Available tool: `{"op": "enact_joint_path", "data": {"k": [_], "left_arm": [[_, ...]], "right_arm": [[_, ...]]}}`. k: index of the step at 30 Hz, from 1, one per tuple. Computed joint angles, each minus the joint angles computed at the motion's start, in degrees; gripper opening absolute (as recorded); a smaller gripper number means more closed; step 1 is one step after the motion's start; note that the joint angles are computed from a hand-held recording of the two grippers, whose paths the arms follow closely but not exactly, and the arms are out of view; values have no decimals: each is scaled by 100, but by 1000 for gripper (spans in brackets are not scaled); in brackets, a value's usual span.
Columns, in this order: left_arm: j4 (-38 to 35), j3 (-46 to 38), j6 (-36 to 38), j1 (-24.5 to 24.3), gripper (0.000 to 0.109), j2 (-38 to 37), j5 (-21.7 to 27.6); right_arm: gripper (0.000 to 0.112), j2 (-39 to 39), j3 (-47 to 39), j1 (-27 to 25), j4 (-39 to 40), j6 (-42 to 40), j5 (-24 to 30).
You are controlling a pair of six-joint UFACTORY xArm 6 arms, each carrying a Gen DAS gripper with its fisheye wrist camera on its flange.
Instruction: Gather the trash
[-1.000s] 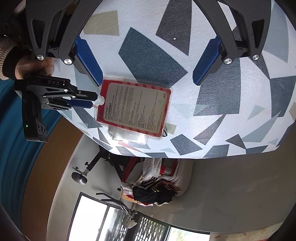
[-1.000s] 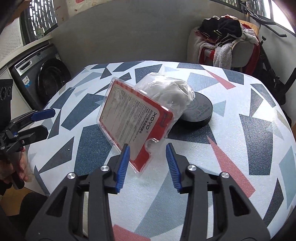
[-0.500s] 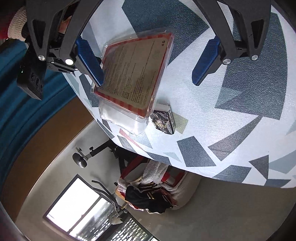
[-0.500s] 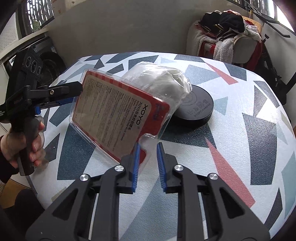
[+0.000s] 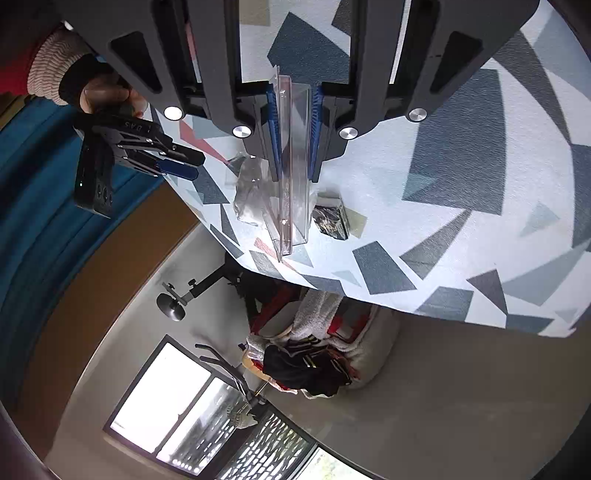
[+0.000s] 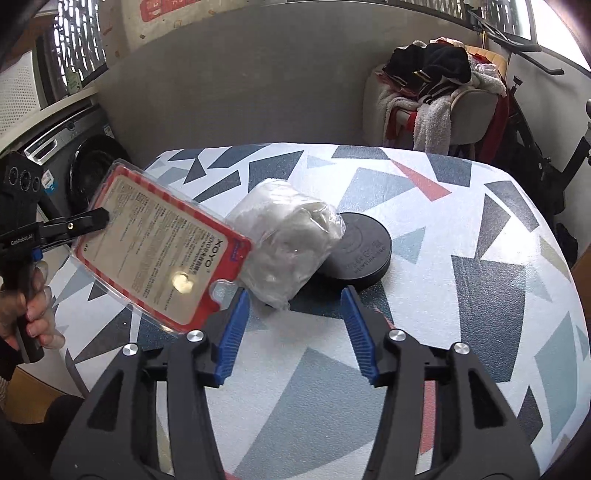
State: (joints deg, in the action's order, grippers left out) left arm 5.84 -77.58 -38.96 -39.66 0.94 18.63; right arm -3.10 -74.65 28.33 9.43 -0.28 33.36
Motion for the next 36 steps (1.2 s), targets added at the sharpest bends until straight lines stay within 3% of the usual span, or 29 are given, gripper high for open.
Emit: {"op": "enact_joint_path", "data": {"k": [2, 4, 8, 11, 12, 14, 15, 16, 22, 26, 36], "left_arm": [[880, -100, -431, 15, 14, -272, 515], [1496, -276, -639, 5, 14, -453, 1081], [1886, -456, -854, 48, 14, -634, 1716], [1861, -416, -906, 57, 14, -699, 1830], [1816, -401, -884, 43, 14, -704, 1829], [1736, -385, -855, -12, 14, -694, 1832], [1715, -399, -831, -47, 14, -689, 1874], [1707, -423, -820, -98, 14, -682, 1931], [1579, -745, -573, -389, 14, -571, 2417], [1631, -919, -715, -592, 14, -538, 2647], [1847, -1272, -1079, -1303, 14, -405, 3242]], "right_arm": [[56, 193, -232, -12, -61, -19, -12], [68, 430, -455, -22, -163, 26, -166], [68, 1069, -1095, -131, 409, 29, -226], [68, 1476, -1470, -252, 1433, 56, -28], [67, 1563, -1536, -282, 1711, 82, 47], [42, 1556, -1462, -283, 1908, 140, -20], [31, 1484, -1367, -283, 2142, -14, -92], [26, 1381, -1255, -276, 2338, -127, -163], [10, 551, -610, -280, 1901, -152, -343], [9, -137, -95, -230, 1314, -158, -339], [5, -1706, 1045, -206, 1196, -539, -347]]}}
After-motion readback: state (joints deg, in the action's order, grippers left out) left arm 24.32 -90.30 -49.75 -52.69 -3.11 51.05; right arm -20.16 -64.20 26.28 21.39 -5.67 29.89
